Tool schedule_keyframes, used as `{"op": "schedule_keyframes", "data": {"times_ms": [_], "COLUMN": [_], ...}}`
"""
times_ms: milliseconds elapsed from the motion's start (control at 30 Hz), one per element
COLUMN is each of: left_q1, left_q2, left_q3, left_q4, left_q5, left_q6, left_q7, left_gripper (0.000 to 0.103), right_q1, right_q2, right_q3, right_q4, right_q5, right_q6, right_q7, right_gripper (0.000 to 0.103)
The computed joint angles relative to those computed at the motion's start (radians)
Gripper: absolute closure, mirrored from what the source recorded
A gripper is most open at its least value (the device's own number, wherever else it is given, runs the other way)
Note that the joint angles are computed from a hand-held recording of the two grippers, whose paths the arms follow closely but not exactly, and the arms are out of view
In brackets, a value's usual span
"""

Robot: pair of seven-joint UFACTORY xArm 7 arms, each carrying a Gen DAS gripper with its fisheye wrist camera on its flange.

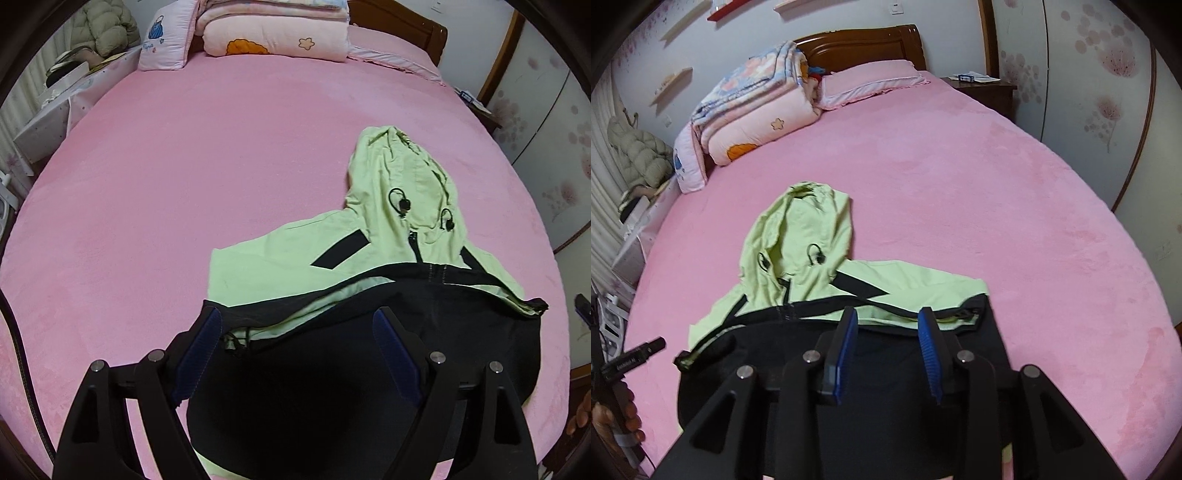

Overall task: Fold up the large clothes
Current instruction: 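Lift the black hem with both tools and fold it toward the hood, then lay the hem over the jacket body and open both tools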

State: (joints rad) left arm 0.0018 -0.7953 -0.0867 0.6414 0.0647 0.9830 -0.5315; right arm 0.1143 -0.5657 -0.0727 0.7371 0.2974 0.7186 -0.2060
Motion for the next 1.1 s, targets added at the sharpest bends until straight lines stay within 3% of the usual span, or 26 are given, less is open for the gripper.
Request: {"op": "schedule_keyframes", "data": {"times_ms": [233,467,833,933,1100], "left_q1": [-0.013,-0.006,0.042,0.065,0.105], "left_q2": [-0.030,-0.091,-0.063,-0.038,0.041], "left_q3": [-0.008,-0.049,-0.051,-0.031,0.003], "left_q4": [-0.060,-0.181,-0.306,-0.316,-0.293], "left_q5": [-0.002,0.063,0.150,0.155,0.134], "left_q6": [-0.068,-0.167,-0.279,-0.305,-0.318], "left_q7": [0.002,-0.005,0.032,0.039,0.032], "left_gripper": [0.020,0.020,0.020,0.020,0.020], "right_q1": [0.051,0.083,-0.020,-0.041,-0.084], "right_q2": [0.011,-0.005,0.080,0.146,0.250], "right_q3": [-0.027,-0.080,-0.127,-0.119,-0.041], "right_q4": [-0.033,-0.094,-0.149,-0.141,-0.132], "right_q5": [0.077,0.154,0.094,0.084,-0.006], "right_q6": [-0.037,-0.091,-0.168,-0.208,-0.320], "right_q7": [-0.063,-0.217,-0.403,-0.440,-0.431], "right_gripper": [0.064,0.063,0.063,0.063,0.063]}}
